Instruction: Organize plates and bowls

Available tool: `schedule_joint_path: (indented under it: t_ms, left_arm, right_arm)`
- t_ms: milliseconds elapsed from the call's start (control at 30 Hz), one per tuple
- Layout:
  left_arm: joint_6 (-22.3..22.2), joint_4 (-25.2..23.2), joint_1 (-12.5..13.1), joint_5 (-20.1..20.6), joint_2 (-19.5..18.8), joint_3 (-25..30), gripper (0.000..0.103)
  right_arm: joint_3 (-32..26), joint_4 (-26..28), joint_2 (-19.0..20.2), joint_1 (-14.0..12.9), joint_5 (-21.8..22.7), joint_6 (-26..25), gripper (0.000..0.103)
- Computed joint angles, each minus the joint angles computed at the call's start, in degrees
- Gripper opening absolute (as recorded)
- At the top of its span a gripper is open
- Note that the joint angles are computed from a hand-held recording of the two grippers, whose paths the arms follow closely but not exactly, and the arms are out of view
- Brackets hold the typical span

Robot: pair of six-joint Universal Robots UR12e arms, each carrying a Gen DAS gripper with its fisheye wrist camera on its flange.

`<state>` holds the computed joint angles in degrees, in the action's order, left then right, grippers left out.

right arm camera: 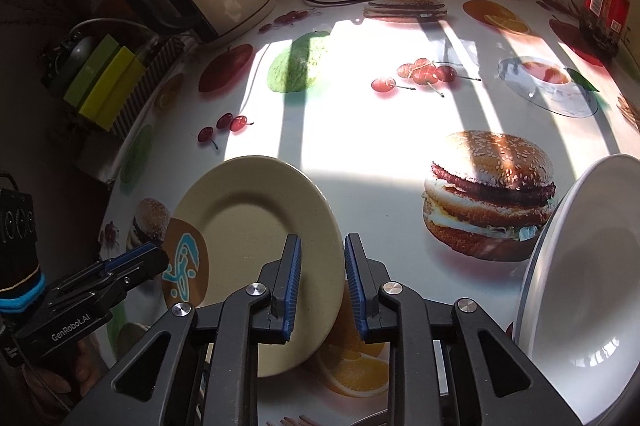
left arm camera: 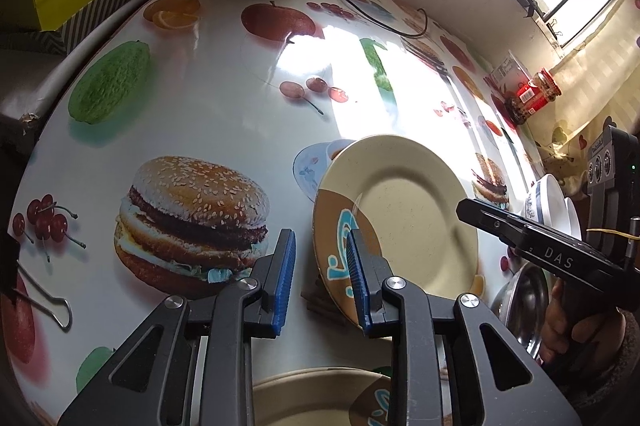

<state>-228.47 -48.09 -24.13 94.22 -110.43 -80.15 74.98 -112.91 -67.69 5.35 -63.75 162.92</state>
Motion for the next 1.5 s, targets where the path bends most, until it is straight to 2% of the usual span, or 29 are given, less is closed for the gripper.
schedule_joint_path:
  t_ms: [333,933,1500]
  left_arm:
    - [0.53,-0.68,0.01,-0.77,-0.44,0.39,0.014]
    - [0.03,-0.96,0.20,-0.50,-0.37,0.56,0.013]
    - [0.39,-0.46,-0.40,2.74,1.31,0.13,0.013]
  right_arm:
    - [0.27,-0.10,-0.05,-0.08,-0.07,0.07,0.015]
    - [0.19,0.15,-0.03,-0.27,0.73,1.16,0.014]
    - [0.50,-0.13,-1.42,-0.02,2.15,1.15,0.014]
